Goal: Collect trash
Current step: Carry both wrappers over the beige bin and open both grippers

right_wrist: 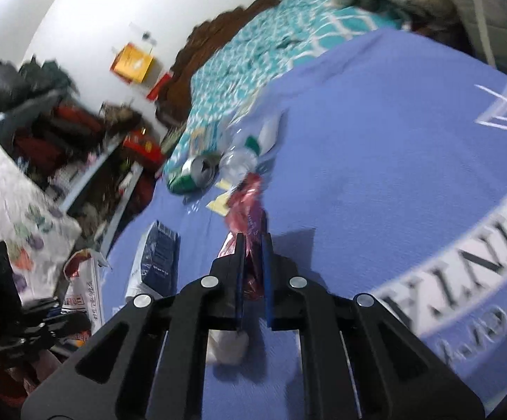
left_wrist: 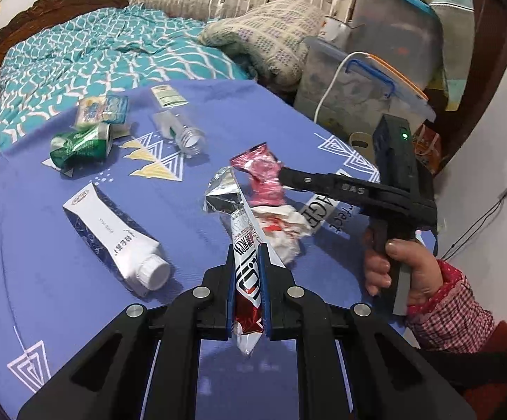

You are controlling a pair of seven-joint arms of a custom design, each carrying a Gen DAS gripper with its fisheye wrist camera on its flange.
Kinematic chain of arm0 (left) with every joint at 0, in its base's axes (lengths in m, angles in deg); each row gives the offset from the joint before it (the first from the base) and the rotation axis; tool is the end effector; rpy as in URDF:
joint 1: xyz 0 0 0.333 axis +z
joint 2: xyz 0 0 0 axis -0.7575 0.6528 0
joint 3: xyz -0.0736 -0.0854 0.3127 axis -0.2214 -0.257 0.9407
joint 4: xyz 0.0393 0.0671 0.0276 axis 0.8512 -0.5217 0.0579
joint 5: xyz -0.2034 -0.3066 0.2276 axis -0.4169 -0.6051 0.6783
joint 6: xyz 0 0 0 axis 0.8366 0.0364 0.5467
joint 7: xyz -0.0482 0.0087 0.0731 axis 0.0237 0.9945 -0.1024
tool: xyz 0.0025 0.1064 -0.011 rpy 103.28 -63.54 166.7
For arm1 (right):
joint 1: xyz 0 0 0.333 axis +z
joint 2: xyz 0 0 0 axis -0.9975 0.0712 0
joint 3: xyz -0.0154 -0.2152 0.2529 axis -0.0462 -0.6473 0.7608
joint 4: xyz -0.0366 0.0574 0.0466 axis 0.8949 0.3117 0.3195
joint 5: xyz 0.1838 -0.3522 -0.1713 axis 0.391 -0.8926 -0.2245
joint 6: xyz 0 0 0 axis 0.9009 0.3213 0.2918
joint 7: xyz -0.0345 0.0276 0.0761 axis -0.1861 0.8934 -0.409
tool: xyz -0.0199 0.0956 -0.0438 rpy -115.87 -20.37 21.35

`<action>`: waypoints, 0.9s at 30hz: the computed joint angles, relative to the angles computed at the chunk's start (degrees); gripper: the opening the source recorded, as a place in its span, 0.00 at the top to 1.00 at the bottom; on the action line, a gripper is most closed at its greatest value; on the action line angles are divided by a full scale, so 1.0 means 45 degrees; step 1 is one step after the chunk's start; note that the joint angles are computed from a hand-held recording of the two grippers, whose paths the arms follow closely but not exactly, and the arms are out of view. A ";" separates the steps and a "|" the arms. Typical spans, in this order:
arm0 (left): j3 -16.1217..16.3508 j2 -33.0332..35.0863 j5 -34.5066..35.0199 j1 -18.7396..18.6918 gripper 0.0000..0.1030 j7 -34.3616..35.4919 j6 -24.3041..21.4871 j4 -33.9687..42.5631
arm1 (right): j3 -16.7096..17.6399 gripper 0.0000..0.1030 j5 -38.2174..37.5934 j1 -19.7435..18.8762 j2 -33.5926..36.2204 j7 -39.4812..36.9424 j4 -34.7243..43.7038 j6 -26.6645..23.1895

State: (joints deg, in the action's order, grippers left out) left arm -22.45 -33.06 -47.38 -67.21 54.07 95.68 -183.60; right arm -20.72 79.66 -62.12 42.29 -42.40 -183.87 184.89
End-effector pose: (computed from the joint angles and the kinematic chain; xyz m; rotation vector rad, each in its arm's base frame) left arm 0.3042 -0.1884 0.5501 -1.9302 1.8825 -0.8621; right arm 0.5363 0.3266 0.4685 -1.7293 1.2086 0.3533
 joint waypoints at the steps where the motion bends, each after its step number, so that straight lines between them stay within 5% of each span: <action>1: -0.0016 0.0027 -0.0031 -0.0045 0.90 -0.0016 0.0032 0.0016 | -0.0051 0.89 0.0266 -0.0061 -0.0248 -0.0119 -0.0268 0.0039; 8: 0.0156 0.1140 -0.0386 -0.0450 0.90 0.0356 0.0592 0.0592 | -0.0768 0.89 0.1685 -0.0214 -0.2151 -0.1044 -0.2322 0.0694; 14: 0.0245 0.4145 -0.0702 -0.0950 0.90 0.1657 0.1561 0.2443 | -0.1447 0.89 0.1716 -0.0676 -0.2794 -0.1052 -0.3104 0.1006; 20: -0.0070 0.8078 -0.1034 -0.1123 0.90 0.3140 0.1609 0.5643 | -0.2048 0.89 0.1941 -0.1386 -0.3197 -0.1308 -0.3435 0.1412; 27: -0.0905 1.2360 0.0478 -0.0867 0.90 0.3205 0.0961 1.0183 | -0.2711 0.89 0.1980 -0.2540 -0.2706 -0.1176 -0.3097 0.2039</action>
